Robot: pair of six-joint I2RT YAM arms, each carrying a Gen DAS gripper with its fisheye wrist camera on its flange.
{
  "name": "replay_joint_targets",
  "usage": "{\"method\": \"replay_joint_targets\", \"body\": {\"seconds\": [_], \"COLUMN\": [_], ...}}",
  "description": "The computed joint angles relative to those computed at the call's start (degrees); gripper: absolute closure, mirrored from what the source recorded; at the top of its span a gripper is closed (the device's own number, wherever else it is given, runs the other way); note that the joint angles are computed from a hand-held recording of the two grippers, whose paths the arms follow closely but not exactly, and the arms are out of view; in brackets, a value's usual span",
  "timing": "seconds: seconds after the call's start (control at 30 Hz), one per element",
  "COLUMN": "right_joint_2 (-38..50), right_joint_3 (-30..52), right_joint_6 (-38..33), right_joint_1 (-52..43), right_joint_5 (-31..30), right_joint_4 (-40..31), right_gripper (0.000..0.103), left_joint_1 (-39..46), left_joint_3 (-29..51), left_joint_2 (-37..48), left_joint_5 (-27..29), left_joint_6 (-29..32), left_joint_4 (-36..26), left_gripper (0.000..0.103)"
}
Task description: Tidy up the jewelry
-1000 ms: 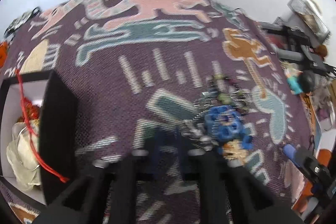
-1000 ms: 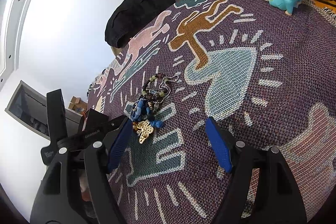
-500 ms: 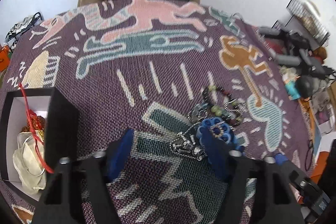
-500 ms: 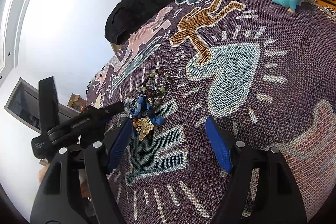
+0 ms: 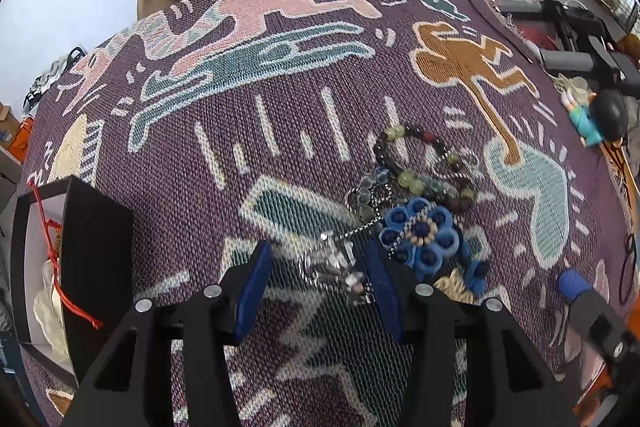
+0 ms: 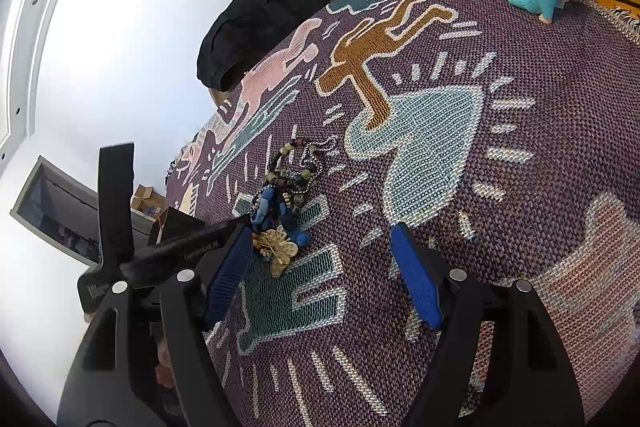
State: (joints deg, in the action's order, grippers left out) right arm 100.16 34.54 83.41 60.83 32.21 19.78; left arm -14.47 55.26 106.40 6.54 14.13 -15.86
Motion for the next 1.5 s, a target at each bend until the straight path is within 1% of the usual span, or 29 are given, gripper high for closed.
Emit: {"method": "replay_joint_targets", "body": {"seconds": [0.13, 0.2, 0.23, 0.27, 0.3, 0.33, 0.53, 0.57, 0.6, 0.77, 0.8, 0.93, 0.97, 1.03, 1.07, 1.1, 1.2, 1.37, 1.5], "right_joint_2": [0.2, 0.5, 0.8, 1.0, 1.3, 1.6, 3.9, 4.3, 4.7, 7.6, 8.3, 10.8, 11.4, 12.5, 12.7, 12.1, 9.8, 4.6, 1.7], "right_joint_3": [-0.1, 0.4, 0.8, 1.2, 1.8, 2.3, 6.0, 6.8, 7.4, 11.4, 12.2, 15.1, 15.9, 17.5, 17.3, 16.3, 15.3, 15.6, 17.6], "right_joint_6": [0.4, 0.4, 0.2, 0.0, -0.4, -0.8, -3.6, -4.2, -4.8, -8.4, -8.9, -10.9, -11.4, -12.2, -12.2, -11.8, -12.7, -15.3, -17.4], "right_joint_1": [0.0, 0.3, 0.4, 0.4, 0.4, 0.2, -1.9, -2.5, -3.0, -6.0, -6.5, -8.2, -8.6, -9.1, -9.5, -9.5, -8.5, -6.3, -4.9], "right_joint_5": [-0.2, -0.3, -0.4, -0.5, -0.6, -0.9, -3.8, -4.2, -4.7, -9.0, -10.0, -12.8, -13.4, -13.9, -15.0, -15.0, -13.3, -10.5, -8.8], "right_joint_4": [0.4, 0.3, 0.3, 0.1, -0.3, -0.3, -2.3, -2.8, -3.2, -5.3, -5.4, -6.4, -6.7, -7.8, -6.9, -5.8, -5.3, -8.0, -11.0], "right_gripper": [0.03, 0.03, 0.03, 0.03, 0.03, 0.03, 0.03, 0.034, 0.043, 0.058, 0.061, 0.065, 0.07, 0.089, 0.093, 0.093, 0.093, 0.093, 0.093], "left_joint_1": [0.2, 0.7, 1.0, 1.4, 1.6, 2.2, 5.5, 6.1, 6.6, 8.6, 9.1, 10.4, 10.5, 11.0, 11.1, 11.2, 11.6, 12.4, 13.3], "left_joint_3": [-1.2, -1.1, -0.8, -0.6, -0.6, -0.2, 1.7, 1.5, 1.6, 1.7, 1.8, 1.9, 1.9, 2.0, 2.2, 2.2, 2.7, 3.8, 4.5], "left_joint_2": [-0.9, -0.9, -0.7, -0.7, -0.8, -0.6, -0.4, -1.0, -1.3, -4.5, -5.4, -9.5, -11.0, -12.7, -13.9, -15.1, -18.0, -21.9, -24.8], "left_joint_5": [-0.3, 0.1, 0.2, 0.1, 0.1, 0.7, 6.5, 7.3, 8.0, 10.6, 11.3, 13.0, 13.4, 14.1, 14.3, 14.5, 14.9, 16.0, 16.8], "left_joint_6": [2.4, 3.4, 3.3, 3.2, 3.2, 3.4, 4.5, 4.7, 4.7, 5.6, 5.6, 6.3, 6.5, 7.0, 7.1, 7.3, 7.7, 8.2, 8.7], "left_joint_4": [-0.2, 0.0, 0.0, 0.1, 0.2, -0.2, -3.4, -3.3, -3.5, -4.7, -5.2, -6.3, -6.7, -7.7, -8.2, -8.5, -9.8, -11.9, -13.5], "left_gripper": [0.057, 0.063, 0.071, 0.082, 0.087, 0.089, 0.09, 0.091, 0.091, 0.091, 0.091, 0.091, 0.091, 0.091, 0.091, 0.091, 0.091, 0.091, 0.091]}}
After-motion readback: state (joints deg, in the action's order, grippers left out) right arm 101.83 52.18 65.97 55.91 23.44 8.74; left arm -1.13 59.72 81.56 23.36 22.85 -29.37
